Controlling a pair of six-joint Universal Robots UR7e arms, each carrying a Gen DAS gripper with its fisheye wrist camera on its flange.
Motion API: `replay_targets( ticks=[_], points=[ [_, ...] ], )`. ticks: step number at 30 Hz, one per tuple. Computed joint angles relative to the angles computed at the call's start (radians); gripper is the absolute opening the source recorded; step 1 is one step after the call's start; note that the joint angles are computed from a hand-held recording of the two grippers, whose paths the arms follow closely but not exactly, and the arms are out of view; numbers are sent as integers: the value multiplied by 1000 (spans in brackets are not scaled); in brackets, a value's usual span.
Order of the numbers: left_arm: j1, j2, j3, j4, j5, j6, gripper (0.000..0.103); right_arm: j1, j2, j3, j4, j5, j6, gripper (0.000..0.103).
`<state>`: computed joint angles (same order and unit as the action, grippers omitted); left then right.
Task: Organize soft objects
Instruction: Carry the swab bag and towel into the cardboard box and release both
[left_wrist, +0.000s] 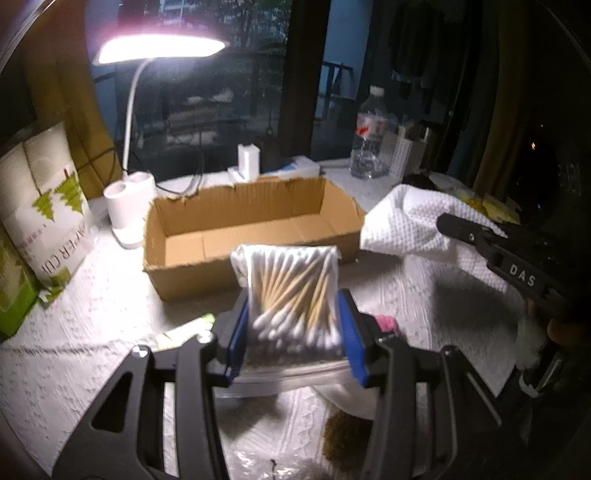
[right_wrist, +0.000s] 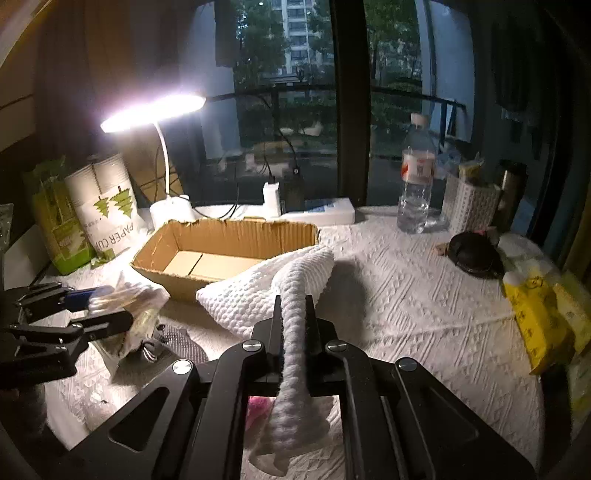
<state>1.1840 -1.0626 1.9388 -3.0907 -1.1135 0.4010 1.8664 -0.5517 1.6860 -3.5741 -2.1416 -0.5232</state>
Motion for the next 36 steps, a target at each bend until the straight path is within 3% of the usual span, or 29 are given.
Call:
replay_targets(
  ticks=[17,36],
  points=[
    [-2,-6,-83,-68,-13,60,46,11,-7,-60,-31,-6,-59,7],
    [10,124,-246,-45,-36,54,46,-26,68,-242,115,95,-79,7]
  ],
)
